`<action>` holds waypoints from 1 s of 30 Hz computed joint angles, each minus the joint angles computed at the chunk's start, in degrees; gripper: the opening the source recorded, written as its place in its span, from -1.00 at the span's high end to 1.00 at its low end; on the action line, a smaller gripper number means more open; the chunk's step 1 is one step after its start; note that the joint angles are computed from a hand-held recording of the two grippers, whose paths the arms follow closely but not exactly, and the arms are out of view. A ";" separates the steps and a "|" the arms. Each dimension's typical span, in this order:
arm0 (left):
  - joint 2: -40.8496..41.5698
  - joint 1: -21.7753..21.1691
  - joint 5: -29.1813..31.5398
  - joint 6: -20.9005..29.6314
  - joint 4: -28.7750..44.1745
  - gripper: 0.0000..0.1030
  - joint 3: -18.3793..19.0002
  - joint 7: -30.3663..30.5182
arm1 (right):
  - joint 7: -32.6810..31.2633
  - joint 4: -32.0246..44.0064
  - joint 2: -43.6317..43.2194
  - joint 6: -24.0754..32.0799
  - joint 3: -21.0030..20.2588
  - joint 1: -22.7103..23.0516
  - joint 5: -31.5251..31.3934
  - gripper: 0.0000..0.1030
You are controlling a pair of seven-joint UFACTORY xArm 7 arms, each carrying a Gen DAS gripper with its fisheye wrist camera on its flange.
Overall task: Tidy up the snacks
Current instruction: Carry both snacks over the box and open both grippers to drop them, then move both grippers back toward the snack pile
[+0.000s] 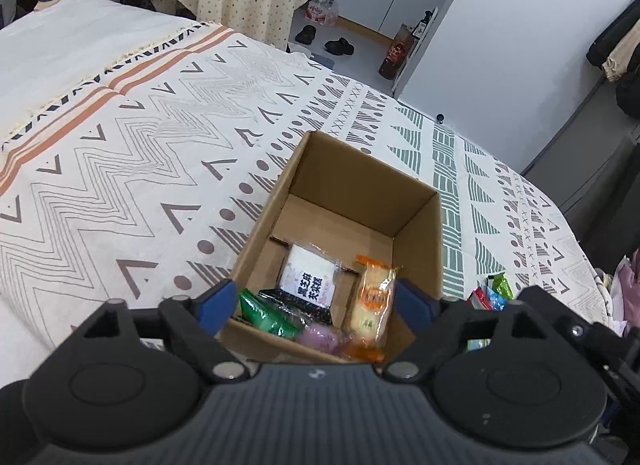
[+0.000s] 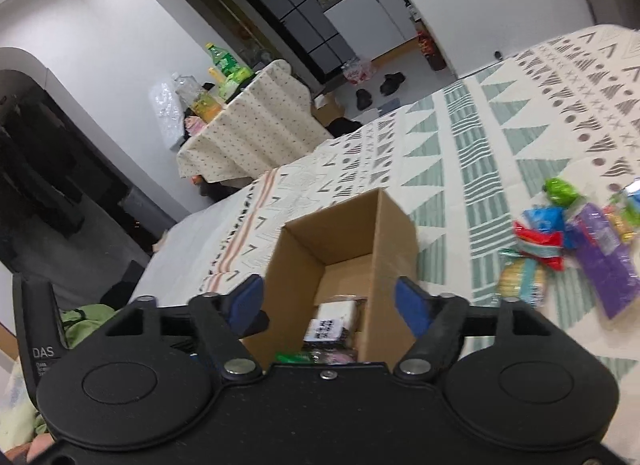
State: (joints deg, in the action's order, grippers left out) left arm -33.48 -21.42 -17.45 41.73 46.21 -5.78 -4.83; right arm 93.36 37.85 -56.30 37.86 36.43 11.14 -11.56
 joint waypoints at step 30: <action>-6.52 -9.40 -4.60 2.44 -1.26 -1.00 -4.54 -2.98 | -15.51 0.12 -26.15 34.64 -4.43 6.55 8.47 -1.00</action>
